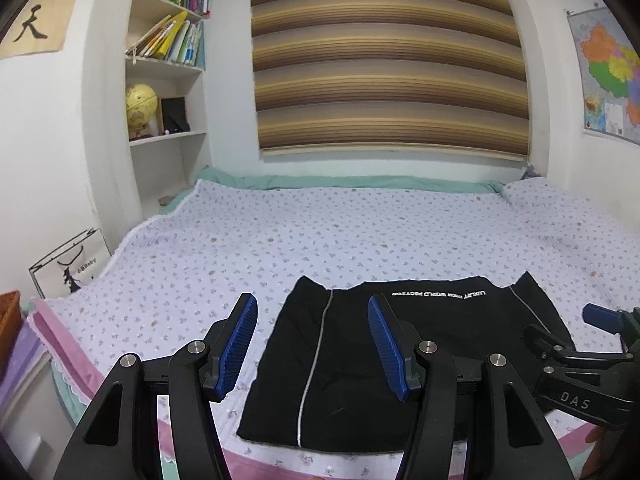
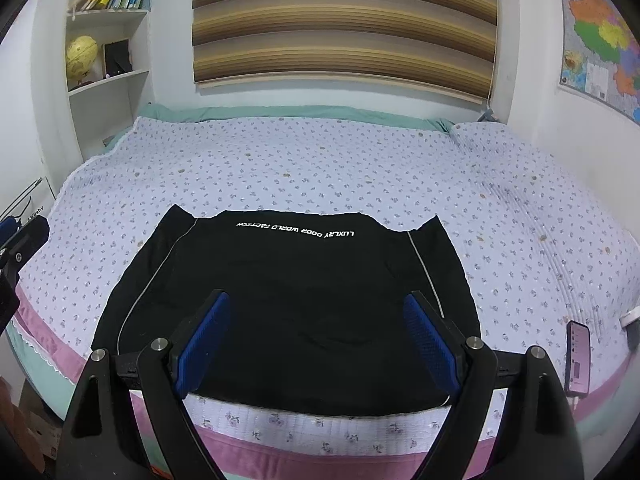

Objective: Fold large clothes

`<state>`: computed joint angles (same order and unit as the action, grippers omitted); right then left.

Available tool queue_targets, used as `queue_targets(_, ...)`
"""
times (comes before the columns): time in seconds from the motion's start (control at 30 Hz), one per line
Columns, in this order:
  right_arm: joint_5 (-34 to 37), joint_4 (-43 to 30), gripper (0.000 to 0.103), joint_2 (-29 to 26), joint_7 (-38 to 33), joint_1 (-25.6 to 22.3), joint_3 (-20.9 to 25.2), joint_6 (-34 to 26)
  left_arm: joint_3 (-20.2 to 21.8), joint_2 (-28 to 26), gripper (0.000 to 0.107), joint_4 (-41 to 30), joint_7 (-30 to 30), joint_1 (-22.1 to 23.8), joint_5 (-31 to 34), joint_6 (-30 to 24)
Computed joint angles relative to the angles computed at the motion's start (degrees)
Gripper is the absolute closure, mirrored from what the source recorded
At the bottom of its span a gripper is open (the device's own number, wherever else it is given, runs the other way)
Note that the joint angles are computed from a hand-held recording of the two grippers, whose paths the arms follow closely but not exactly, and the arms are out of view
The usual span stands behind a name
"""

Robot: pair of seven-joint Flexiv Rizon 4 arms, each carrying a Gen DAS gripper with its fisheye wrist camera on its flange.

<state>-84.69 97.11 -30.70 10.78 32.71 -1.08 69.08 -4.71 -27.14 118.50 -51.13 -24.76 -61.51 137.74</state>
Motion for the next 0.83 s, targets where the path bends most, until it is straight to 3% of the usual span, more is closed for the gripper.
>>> queue_targets(0.1, 0.4, 0.1, 0.013, 0.1, -1.2, 0.1, 0.0, -0.7, 0.0, -1.6, 0.048, -1.6, 2.5, -1.2, -2.9, 3.6)
queue_targets(0.3, 0.8, 0.1, 0.013, 0.1, -1.1, 0.2, 0.1, -1.1, -0.9, -0.3, 0.048, -0.3, 1.1, 0.3, -0.3, 1.0)
queue_targets(0.67, 1.6, -0.1, 0.010, -0.1, -1.9, 0.3, -0.2, -1.0, -0.7, -1.7, 0.048, -1.0, 1.8, -0.3, 0.5, 4.1)
queue_targets(0.83, 2.1, -0.1, 0.009, -0.3, -2.4, 0.3, -0.2, -0.7, -1.1, 0.3, 0.048, 0.4, -0.2, 1.9, 3.2, -3.2)
